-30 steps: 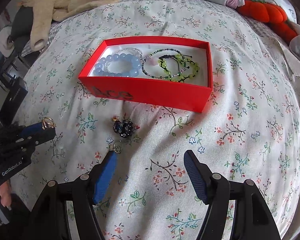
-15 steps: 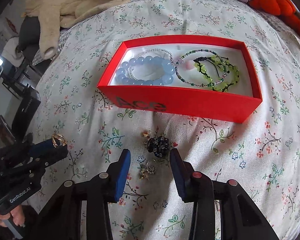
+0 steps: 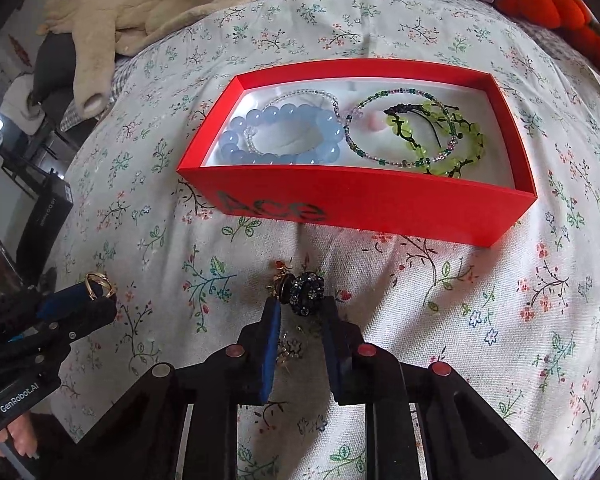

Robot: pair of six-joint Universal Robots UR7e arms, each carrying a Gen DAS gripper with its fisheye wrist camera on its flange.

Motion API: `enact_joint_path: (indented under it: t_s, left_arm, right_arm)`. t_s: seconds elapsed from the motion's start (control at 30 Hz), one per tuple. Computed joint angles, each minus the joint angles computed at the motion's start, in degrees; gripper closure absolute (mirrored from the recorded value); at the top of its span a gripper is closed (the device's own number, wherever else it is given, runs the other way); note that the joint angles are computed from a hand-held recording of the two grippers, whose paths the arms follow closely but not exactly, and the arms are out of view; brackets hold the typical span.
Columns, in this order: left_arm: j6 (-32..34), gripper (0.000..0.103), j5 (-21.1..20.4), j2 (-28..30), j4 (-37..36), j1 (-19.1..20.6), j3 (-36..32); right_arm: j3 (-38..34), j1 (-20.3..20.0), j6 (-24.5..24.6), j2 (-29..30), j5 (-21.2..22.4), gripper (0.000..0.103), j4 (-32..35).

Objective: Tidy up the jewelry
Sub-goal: 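Grasp the black flower ring with the right tool while the left tool holds the gold ring, then lower both rings into the box with both tools and open them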

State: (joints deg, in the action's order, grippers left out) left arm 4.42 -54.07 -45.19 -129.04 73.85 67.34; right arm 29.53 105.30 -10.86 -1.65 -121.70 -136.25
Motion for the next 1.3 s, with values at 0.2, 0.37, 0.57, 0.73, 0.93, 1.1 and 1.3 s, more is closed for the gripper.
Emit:
enact_joint_path:
  t_s: [0.2,0.37,0.57,0.73,0.93,1.1,1.3]
  left_arm:
    - [0.06,0.075,-0.04,-0.04,-0.3,-0.32,0.37]
    - [0.13,0.075,-0.09,0.25,-0.4,-0.61,0.14]
    - [0.26,0.075,-0.49,0.75,-0.64,-1.09,-0.63]
    - [0.35,0.075,-1.01,1.25,-1.11,-1.56,-1.39]
    - [0.52,0.075,-1.64,2.28,-1.46,-2.02,-2.97]
    - [0.76,0.075,-1.89,3.04,-2.25,-2.54,-3.93]
    - [1.76,0.075,-1.88,4.14,-3.49,-3.22,-5.37]
  right_arm:
    - [3.93,0.1,-0.77,-2.31,0.56,0.083,-2.13]
    - [6.48,0.37,-1.02,-3.9,0.16,0.083,-3.22]
    - [9.08,0.33,-0.41,-5.84,0.58,0.083,-3.99]
    - [11.39,0.35,-0.14,-7.63,0.46,0.083,-5.38]
    - [13.05,0.35,-0.15,-9.31,1.18,0.083,-6.84]
    - [13.36,0.42,-0.65,-10.0,1.25,0.083,-8.07]
    - [12.97,0.32,-0.86,-10.59,1.94,0.083,-9.27]
